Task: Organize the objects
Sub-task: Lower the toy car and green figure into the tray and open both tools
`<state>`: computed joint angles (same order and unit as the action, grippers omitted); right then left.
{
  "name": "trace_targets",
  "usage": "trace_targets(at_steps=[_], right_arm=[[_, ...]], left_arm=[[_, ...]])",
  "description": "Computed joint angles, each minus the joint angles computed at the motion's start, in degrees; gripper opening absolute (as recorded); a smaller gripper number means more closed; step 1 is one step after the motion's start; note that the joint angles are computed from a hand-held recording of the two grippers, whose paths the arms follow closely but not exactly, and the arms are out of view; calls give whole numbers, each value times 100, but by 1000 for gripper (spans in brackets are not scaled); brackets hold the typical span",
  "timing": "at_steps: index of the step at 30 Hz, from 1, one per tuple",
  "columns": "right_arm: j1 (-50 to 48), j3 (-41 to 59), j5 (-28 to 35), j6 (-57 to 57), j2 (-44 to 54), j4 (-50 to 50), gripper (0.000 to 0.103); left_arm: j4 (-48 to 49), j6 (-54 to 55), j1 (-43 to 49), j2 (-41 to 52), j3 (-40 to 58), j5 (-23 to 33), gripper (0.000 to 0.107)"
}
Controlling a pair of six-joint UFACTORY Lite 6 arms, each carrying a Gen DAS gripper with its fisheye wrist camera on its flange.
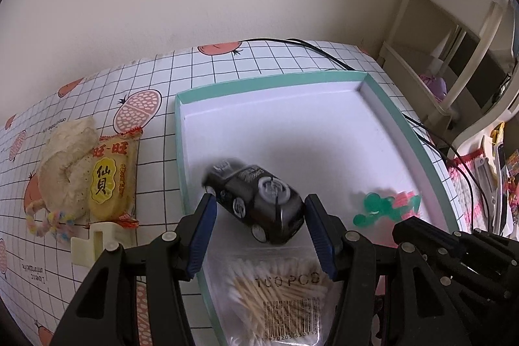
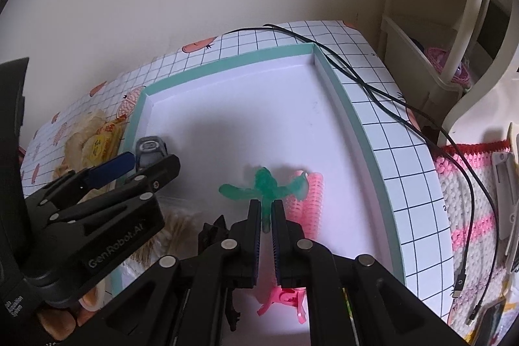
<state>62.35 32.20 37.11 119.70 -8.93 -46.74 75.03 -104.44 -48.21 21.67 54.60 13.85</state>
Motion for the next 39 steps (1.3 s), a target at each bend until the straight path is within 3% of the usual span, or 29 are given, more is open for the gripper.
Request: trace_targets(at_steps=[9, 13, 15, 20, 25, 27, 35, 38, 39], right_arm=[[16, 72, 182, -218, -87, 198, 8], [54, 151, 369, -321, -149, 266, 14], [83, 205, 464, -357, -142, 295, 25], [107, 251, 549, -386, -155, 321, 32], [118, 302, 633, -408, -171, 319, 47], [126, 324, 649, -403, -163, 302, 58], [173, 451, 704, -392, -72, 256, 72], [167, 482, 701, -411, -39, 271, 79], [180, 502, 715, -412, -21, 281, 82]], left_arm=[[-631, 655, 125, -187, -61, -55, 58], [-1114, 1142, 169, -480, -162, 50, 60], [-1381, 1383, 199, -662, -230, 148, 65], [-1750, 1642, 306, -1069, -429, 284, 65], [-1967, 1778, 337, -1349, -581, 419, 66], [-1954, 1775, 352, -1434, -657, 525, 66], [-2139, 1820, 562, -1716, -957, 774, 66], [-2113, 1763, 586, -1764, -1027, 830, 83], [-2062, 1694, 590, -1797, -1066, 846, 84]])
